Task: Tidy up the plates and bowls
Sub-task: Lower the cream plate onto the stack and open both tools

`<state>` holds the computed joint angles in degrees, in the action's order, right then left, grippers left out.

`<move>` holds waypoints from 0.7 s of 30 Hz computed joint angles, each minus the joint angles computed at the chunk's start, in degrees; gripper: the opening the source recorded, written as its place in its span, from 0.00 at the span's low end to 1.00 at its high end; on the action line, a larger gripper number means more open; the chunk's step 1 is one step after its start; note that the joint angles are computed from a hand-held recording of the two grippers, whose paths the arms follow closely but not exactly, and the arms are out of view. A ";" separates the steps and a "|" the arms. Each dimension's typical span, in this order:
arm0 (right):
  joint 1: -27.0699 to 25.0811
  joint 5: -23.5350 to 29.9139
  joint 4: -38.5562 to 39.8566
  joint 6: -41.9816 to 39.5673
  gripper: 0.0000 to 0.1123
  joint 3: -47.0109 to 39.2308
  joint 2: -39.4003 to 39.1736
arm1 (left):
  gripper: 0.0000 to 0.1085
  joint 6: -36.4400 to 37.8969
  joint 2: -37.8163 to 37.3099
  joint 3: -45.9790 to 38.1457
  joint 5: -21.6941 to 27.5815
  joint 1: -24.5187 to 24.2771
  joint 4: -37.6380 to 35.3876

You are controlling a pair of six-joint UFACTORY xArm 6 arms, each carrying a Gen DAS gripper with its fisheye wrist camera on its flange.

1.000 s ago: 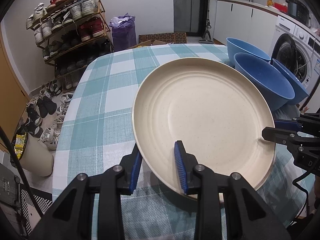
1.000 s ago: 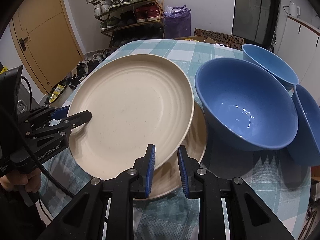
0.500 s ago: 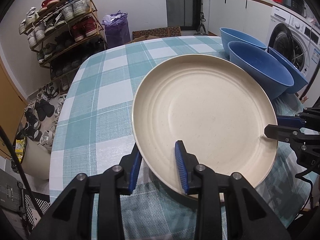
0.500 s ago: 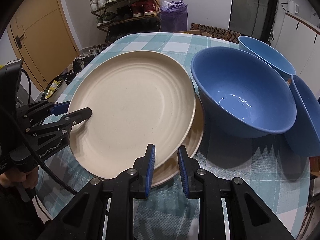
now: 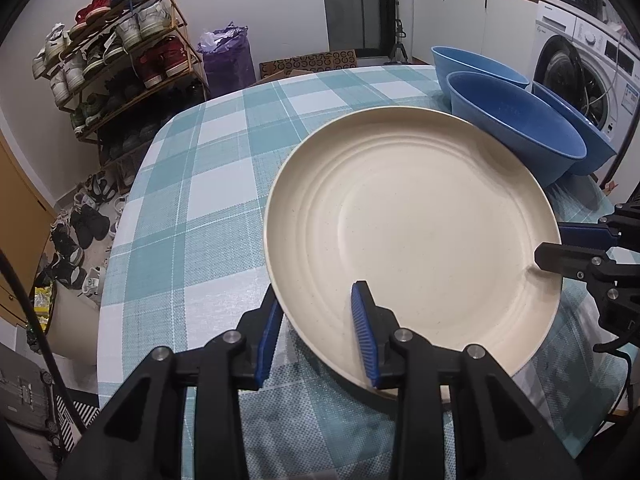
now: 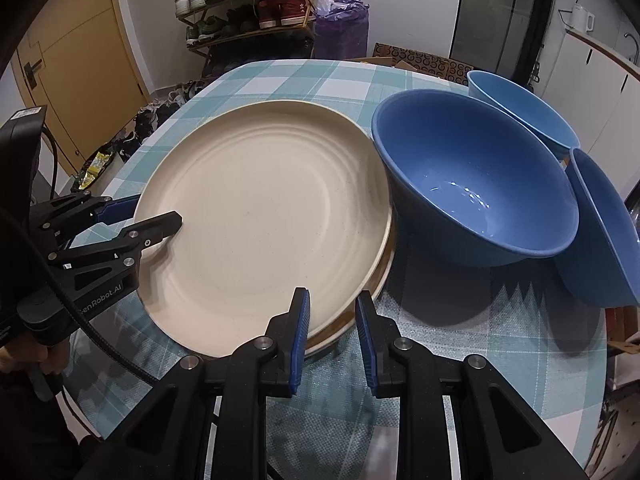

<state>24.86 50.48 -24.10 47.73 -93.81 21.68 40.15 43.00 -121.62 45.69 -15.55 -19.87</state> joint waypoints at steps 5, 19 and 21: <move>0.57 2.23 -0.74 -0.35 0.21 -1.41 0.70 | 0.31 0.35 -0.54 0.92 -0.60 -0.14 0.51; 1.38 2.33 -1.95 -1.98 0.23 -2.54 1.84 | 0.36 1.00 -1.39 3.42 -2.82 -0.83 3.21; 1.27 1.74 -1.81 -1.78 0.23 -1.80 1.37 | 0.46 0.91 -1.41 3.52 -2.91 -0.84 3.23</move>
